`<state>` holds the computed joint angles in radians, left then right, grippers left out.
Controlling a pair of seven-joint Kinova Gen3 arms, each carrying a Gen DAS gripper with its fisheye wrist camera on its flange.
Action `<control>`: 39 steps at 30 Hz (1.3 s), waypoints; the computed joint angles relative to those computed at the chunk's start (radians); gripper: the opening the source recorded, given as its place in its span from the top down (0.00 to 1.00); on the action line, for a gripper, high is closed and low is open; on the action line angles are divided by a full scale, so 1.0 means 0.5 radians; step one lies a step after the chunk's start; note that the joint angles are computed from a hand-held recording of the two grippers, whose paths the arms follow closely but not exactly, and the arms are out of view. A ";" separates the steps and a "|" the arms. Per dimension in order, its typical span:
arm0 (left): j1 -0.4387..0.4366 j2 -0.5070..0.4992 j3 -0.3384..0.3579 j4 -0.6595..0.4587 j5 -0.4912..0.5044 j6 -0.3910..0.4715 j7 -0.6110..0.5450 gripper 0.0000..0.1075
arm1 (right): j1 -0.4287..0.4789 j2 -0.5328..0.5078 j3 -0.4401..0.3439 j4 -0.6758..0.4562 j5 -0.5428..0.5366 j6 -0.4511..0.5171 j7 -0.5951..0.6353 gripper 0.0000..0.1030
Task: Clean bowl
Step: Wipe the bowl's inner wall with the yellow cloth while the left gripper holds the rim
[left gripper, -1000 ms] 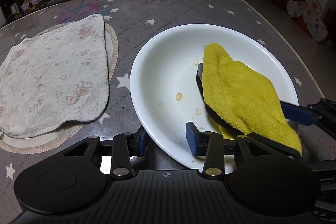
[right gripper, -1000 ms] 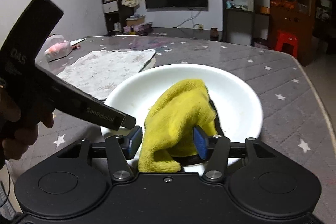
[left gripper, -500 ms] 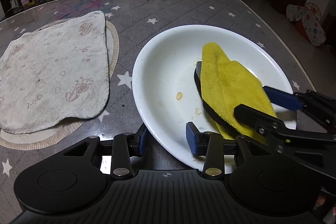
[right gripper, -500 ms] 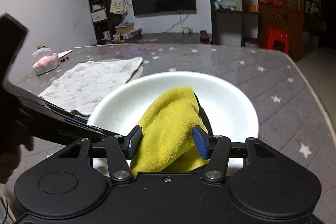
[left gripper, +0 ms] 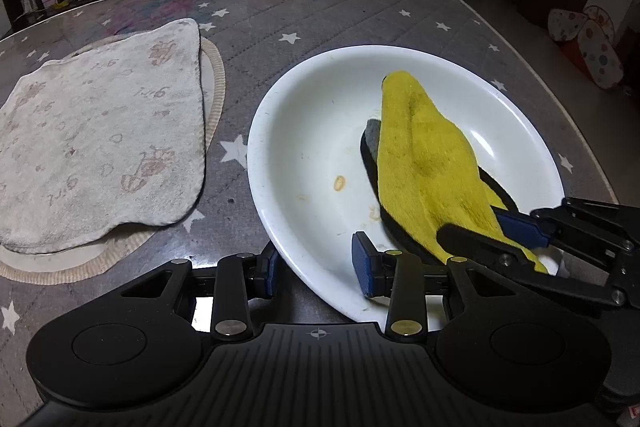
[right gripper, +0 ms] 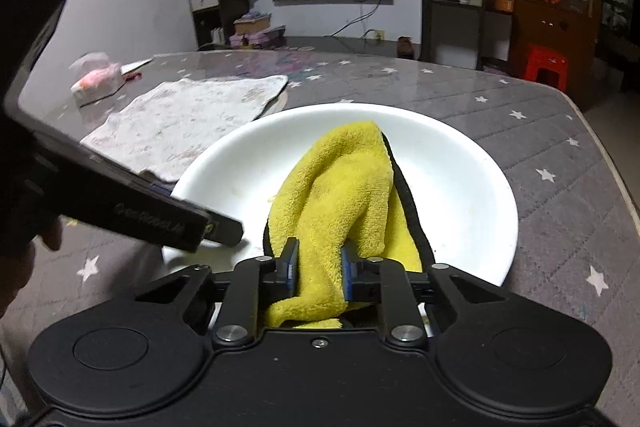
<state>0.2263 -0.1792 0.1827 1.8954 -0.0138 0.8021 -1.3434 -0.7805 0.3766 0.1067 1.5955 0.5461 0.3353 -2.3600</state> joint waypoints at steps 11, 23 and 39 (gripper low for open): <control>0.026 0.002 0.069 0.002 -0.173 -0.003 0.179 0.65 | 0.033 -0.033 -0.067 -0.013 0.025 0.110 0.179 0.82; 0.037 -0.006 0.095 0.021 -0.238 -0.025 0.224 0.64 | -0.070 -0.008 0.110 0.066 0.382 0.041 -0.179 0.81; 0.035 -0.009 0.152 0.052 -0.353 -0.060 0.362 0.63 | 0.008 -0.007 0.045 0.069 0.549 0.093 -0.363 0.81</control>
<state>0.2439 -0.1840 0.2587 1.9211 -0.1905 0.7723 -1.1625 -0.7765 0.3729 0.1293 1.6302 0.8206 0.3819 -2.5416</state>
